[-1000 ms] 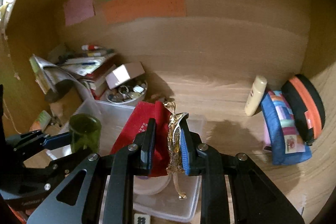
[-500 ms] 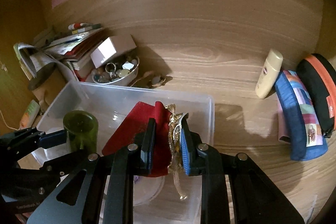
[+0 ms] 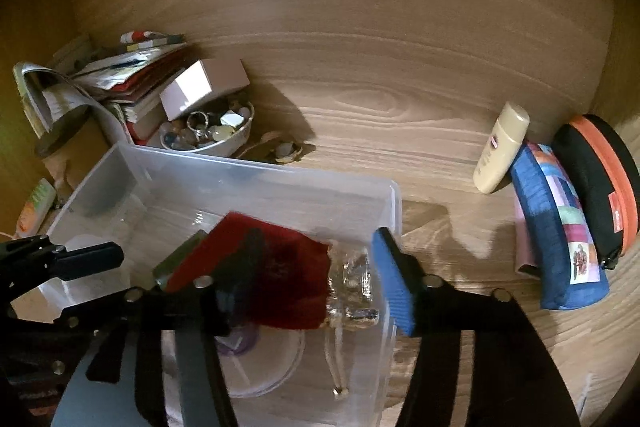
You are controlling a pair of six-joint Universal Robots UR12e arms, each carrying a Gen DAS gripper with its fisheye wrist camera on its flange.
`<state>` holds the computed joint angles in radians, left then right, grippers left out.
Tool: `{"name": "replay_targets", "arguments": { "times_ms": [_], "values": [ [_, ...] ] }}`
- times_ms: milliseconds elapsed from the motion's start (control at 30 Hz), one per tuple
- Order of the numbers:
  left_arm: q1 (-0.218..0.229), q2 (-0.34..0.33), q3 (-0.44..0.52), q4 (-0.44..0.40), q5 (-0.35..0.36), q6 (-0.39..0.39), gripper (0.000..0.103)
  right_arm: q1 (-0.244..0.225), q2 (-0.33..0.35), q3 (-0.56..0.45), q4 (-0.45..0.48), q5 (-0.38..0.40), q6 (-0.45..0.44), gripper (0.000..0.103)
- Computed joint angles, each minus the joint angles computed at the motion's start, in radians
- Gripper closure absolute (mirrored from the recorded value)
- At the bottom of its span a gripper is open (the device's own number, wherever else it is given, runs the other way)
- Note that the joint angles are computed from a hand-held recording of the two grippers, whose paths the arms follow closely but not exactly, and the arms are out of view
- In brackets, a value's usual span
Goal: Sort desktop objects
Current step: 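Carry the bottle and red pouch into the clear box and open both grippers, then grasp the grey eraser with the left gripper while the right gripper grasps the gold gourd charm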
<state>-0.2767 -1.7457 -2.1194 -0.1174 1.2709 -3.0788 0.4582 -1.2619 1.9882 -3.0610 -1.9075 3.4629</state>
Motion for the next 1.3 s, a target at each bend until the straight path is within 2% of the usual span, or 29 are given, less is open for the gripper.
{"name": "replay_targets", "arguments": {
  "times_ms": [67,233,400,500,733,933,1000,1067,1233,1300],
  "values": [
    [0.001,0.008,-0.008,0.020,0.000,-0.001,0.054,0.015,0.001,-0.002,-0.017,-0.047,-0.014,0.031],
    [0.009,0.036,-0.030,0.056,-0.007,-0.001,0.045,0.046,0.001,-0.004,-0.053,-0.126,-0.057,0.020],
    [0.008,0.069,-0.058,0.102,0.032,0.010,0.039,0.064,-0.007,-0.004,-0.054,-0.163,-0.078,0.019],
    [0.009,0.089,-0.078,0.127,0.047,0.018,0.030,0.073,-0.014,0.001,-0.047,-0.176,-0.081,0.018],
    [0.012,0.128,-0.125,0.171,0.083,0.022,0.025,0.095,-0.043,0.033,-0.048,-0.199,-0.083,0.018],
    [0.031,0.154,-0.157,0.157,0.091,0.014,0.024,0.128,-0.071,0.077,-0.080,-0.233,-0.067,0.018],
    [0.036,0.159,-0.168,0.143,0.101,0.013,0.020,0.140,-0.079,0.094,-0.090,-0.250,-0.058,0.014],
    [0.041,0.161,-0.177,0.133,0.111,0.014,0.018,0.147,-0.088,0.113,-0.096,-0.261,-0.044,0.006],
    [0.060,0.172,-0.209,0.101,0.148,0.015,0.018,0.153,-0.116,0.163,-0.072,-0.270,0.000,0.006],
    [0.079,0.178,-0.221,0.079,0.133,0.021,0.018,0.154,-0.122,0.180,-0.063,-0.280,0.017,0.006]
  ]
}}
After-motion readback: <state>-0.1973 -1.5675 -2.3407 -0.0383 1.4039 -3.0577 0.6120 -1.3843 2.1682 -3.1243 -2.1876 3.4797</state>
